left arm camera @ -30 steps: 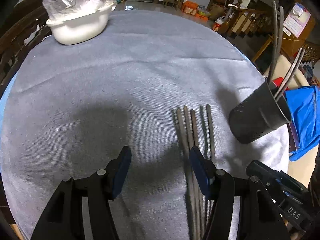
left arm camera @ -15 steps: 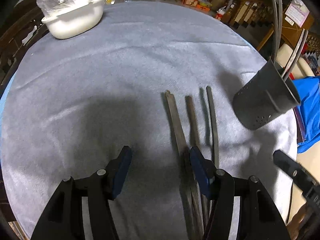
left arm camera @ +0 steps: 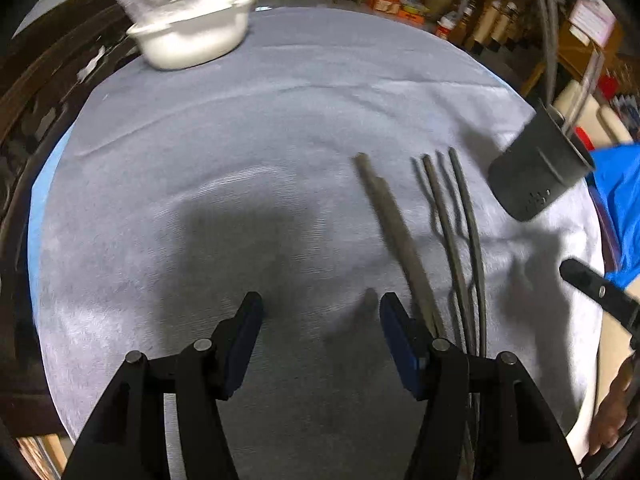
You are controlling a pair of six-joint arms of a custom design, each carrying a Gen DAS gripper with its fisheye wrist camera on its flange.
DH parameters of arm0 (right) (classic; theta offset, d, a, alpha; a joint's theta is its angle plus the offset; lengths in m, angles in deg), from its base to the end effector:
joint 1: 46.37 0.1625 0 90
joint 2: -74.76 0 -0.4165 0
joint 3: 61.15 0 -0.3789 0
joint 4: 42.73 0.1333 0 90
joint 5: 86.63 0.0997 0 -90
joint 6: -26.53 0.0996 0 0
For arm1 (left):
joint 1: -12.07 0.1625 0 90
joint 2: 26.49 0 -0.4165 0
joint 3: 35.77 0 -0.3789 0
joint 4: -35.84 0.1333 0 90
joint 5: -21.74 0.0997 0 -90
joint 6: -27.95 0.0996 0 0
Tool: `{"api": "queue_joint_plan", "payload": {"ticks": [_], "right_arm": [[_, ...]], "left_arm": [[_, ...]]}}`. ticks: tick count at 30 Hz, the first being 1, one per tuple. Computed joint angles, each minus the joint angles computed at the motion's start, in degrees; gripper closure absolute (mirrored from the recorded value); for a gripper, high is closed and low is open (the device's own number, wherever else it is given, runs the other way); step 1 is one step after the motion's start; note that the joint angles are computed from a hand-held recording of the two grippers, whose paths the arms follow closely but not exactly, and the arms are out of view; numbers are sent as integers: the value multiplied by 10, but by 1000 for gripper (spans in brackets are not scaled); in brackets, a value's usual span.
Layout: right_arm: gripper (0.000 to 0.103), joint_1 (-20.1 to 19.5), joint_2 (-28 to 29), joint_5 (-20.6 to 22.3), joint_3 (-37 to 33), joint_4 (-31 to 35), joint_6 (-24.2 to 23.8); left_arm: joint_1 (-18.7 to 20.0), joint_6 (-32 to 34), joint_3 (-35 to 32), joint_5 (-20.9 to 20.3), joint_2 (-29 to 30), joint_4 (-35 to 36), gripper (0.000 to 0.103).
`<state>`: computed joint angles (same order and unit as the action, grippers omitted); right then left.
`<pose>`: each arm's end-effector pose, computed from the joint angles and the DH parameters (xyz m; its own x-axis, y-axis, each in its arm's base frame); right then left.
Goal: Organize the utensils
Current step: 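Lower the open right tool onto the chopstick bundle beside the grey cup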
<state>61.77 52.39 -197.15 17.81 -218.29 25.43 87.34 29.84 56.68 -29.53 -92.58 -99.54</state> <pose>0.3196 -0.6595 -0.0286 -0.9375 -0.1462 0.3159 -0.2904 0.8287 -0.4784 0.0295 -0.6570 0.3341 -0.7979 0.0313 -0.6019 0.2668 0.9138 -0.3062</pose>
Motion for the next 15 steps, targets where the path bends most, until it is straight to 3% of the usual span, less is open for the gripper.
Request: {"api": "queue_joint_plan", "payload": {"ticks": [3,11,15], "right_arm": [[80,3,4,-1,-4,5,2],[80,9,5,-12,-5,5,-2],[80,6,6,-10,-5,6,6]], "left_arm": [[3,-10,-7,-35,-2,-6,41],[-12,18,0,10,22,-21,41],[-17,19,0,8,29,-25,41]]}}
